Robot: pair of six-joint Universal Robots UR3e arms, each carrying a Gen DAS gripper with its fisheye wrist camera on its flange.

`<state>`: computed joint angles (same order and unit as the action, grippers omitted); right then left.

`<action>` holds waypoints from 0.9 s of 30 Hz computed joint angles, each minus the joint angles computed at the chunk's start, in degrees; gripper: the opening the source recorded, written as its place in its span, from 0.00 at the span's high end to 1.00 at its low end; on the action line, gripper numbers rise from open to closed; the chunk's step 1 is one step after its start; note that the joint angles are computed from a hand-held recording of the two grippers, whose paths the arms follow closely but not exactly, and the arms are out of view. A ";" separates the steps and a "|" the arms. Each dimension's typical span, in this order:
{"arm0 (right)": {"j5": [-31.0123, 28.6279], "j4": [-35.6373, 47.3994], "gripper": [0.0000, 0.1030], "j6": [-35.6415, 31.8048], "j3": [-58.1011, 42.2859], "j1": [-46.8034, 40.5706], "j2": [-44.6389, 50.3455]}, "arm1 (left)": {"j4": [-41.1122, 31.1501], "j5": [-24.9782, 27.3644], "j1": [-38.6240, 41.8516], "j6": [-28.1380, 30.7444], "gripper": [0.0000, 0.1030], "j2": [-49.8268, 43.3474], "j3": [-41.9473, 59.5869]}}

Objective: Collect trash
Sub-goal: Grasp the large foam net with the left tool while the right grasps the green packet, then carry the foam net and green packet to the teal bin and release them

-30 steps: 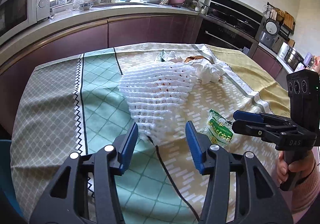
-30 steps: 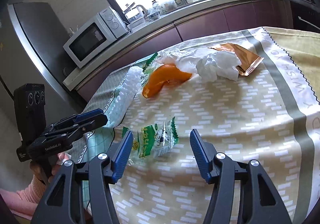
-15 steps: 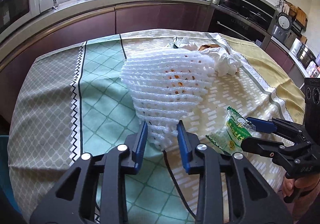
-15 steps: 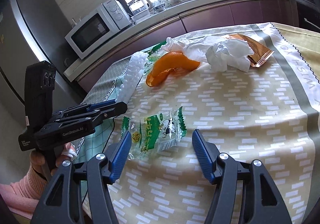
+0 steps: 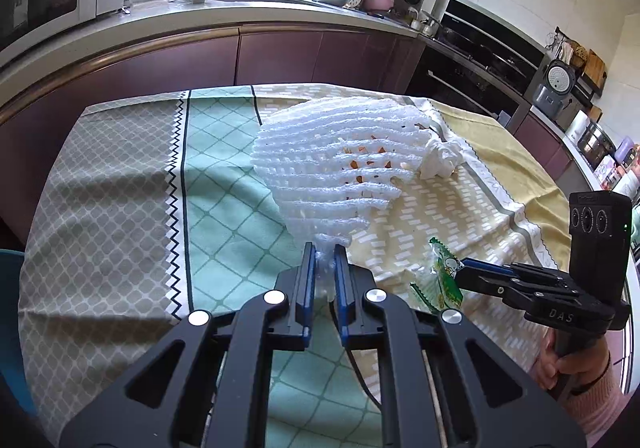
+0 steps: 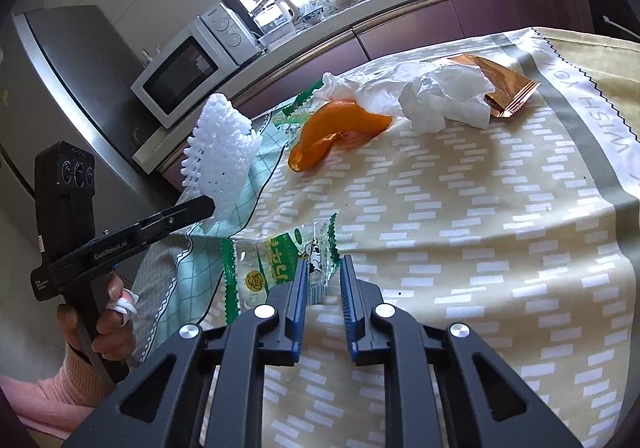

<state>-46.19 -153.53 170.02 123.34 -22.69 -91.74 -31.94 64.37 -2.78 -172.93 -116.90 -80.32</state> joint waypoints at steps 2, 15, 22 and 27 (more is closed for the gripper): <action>0.67 -0.13 0.88 -0.02 0.51 -0.32 -0.77 | 0.67 -0.94 0.94 0.16 0.91 2.02 -2.04; 2.93 0.09 0.90 1.34 -2.37 3.13 -1.99 | 3.11 -5.40 10.63 4.40 0.91 17.54 -18.54; 2.03 -2.18 0.90 4.35 -8.49 9.70 2.66 | -0.32 -9.07 21.04 9.69 0.91 27.73 -27.50; 1.09 -3.04 0.90 6.39 -14.95 15.05 8.01 | -4.32 -11.82 30.12 14.06 0.91 33.35 -31.40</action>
